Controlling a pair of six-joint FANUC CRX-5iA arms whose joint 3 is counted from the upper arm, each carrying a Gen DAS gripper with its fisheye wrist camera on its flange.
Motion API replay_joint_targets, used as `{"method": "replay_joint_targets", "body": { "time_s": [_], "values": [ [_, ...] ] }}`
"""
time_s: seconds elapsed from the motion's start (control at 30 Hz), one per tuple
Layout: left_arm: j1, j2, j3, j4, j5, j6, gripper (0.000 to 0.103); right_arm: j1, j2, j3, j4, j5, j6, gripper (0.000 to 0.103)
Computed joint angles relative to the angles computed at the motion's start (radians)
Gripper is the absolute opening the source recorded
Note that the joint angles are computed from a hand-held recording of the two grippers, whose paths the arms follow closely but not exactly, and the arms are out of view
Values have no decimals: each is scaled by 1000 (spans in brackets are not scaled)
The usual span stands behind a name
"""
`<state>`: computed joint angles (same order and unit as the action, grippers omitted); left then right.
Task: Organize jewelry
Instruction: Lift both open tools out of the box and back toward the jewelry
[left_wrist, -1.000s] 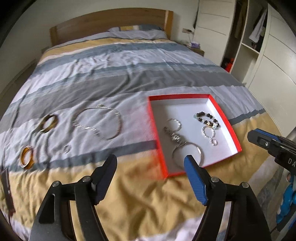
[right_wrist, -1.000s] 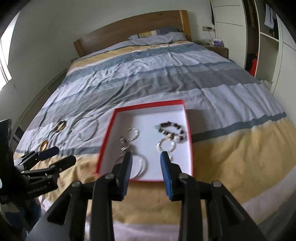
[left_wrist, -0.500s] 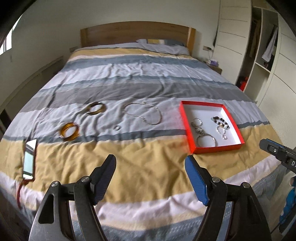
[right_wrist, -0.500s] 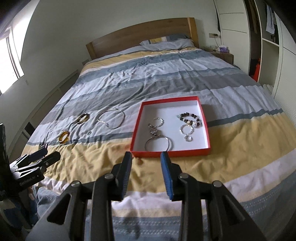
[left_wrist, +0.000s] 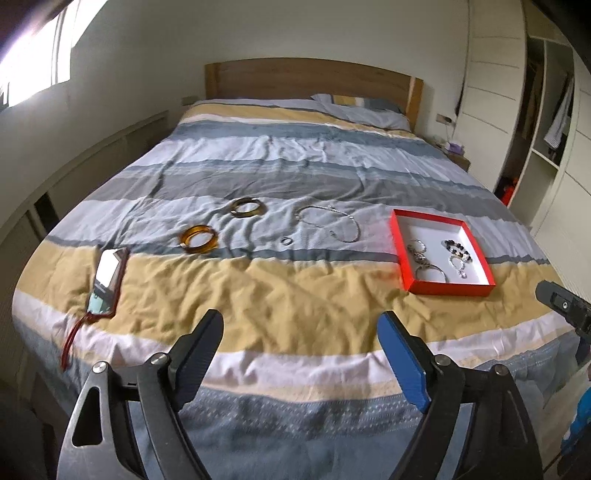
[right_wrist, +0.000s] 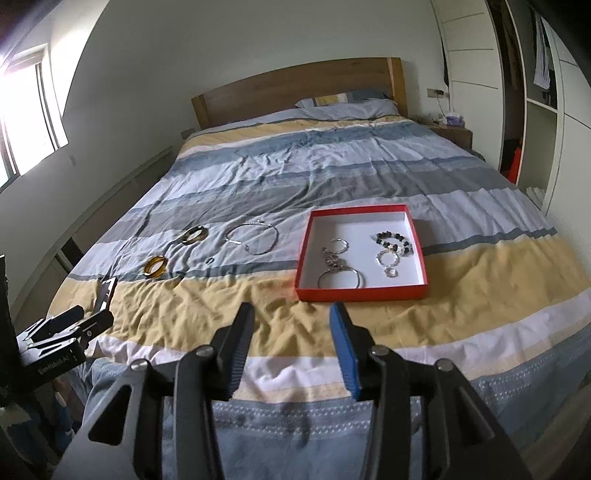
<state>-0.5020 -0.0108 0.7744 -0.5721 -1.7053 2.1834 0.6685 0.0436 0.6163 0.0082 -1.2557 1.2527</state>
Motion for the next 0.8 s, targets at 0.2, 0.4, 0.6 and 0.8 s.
{"method": "replay_joint_targets", "body": {
  "time_s": [0.2,0.4,0.6,0.8],
  "values": [
    [-70,-35,-10,-98,-40,54,87,44,-52,-62,39,18,-11,41],
    [-104,-44,-8,-164,-67,69,89,66,-74,-93,57,23,-17,42],
    [-99,-62,-36,-179,-69,84,91,74,-81,-110,68,32,-38,42],
    [-78,-90,-88,-176,-54,90,91,57,-62,-98,52,40,-39,42]
  ]
}}
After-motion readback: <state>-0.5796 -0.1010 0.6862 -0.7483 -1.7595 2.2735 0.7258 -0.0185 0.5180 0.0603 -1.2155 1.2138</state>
